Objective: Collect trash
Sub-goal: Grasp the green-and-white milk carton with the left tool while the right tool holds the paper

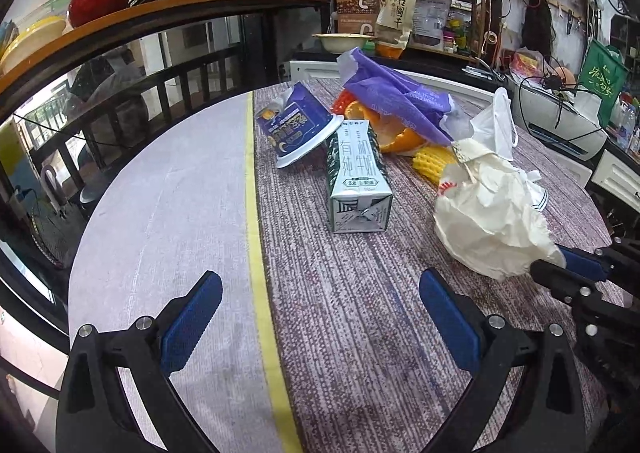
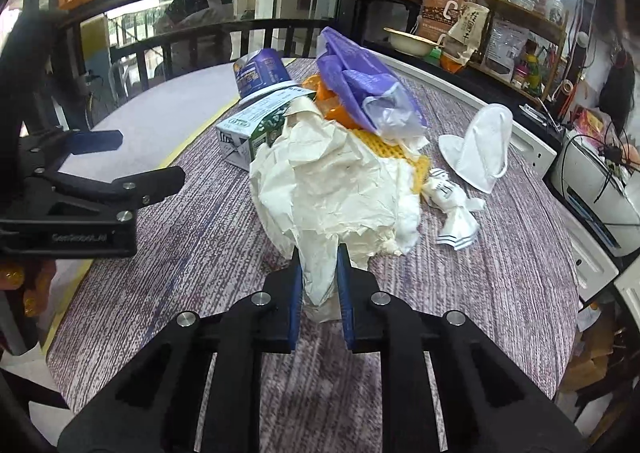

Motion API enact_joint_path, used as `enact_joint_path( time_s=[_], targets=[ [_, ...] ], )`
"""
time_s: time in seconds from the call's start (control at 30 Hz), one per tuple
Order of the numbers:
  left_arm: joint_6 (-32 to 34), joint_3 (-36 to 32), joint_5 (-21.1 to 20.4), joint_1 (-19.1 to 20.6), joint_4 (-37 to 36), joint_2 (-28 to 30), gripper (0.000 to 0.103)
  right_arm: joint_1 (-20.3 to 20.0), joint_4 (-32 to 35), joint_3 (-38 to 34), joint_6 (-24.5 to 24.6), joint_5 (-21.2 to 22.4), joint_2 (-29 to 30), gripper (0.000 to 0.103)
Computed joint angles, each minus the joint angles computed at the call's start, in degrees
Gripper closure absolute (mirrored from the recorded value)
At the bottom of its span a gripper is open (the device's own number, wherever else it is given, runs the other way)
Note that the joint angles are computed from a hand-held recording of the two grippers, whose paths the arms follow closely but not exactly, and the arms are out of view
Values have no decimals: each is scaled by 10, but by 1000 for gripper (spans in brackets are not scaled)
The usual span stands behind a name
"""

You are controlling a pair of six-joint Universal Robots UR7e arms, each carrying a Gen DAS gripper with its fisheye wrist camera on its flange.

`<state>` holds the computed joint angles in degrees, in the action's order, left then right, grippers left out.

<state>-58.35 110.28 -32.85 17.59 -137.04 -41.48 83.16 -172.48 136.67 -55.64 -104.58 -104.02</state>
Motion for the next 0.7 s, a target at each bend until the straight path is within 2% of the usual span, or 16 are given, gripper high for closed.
enact_joint_path(
  time_s=[0.17, 0.43, 0.7],
  targets=[
    [19, -23, -10, 13, -12, 13, 5, -36, 79, -11, 9, 65, -62, 87],
    [46, -70, -2, 36, -2, 36, 5, -88, 219, -46, 35, 154, -151, 87],
    [63, -138, -16, 73, 20, 71, 5, -142, 267, -52, 14, 196, -205, 87]
  ],
)
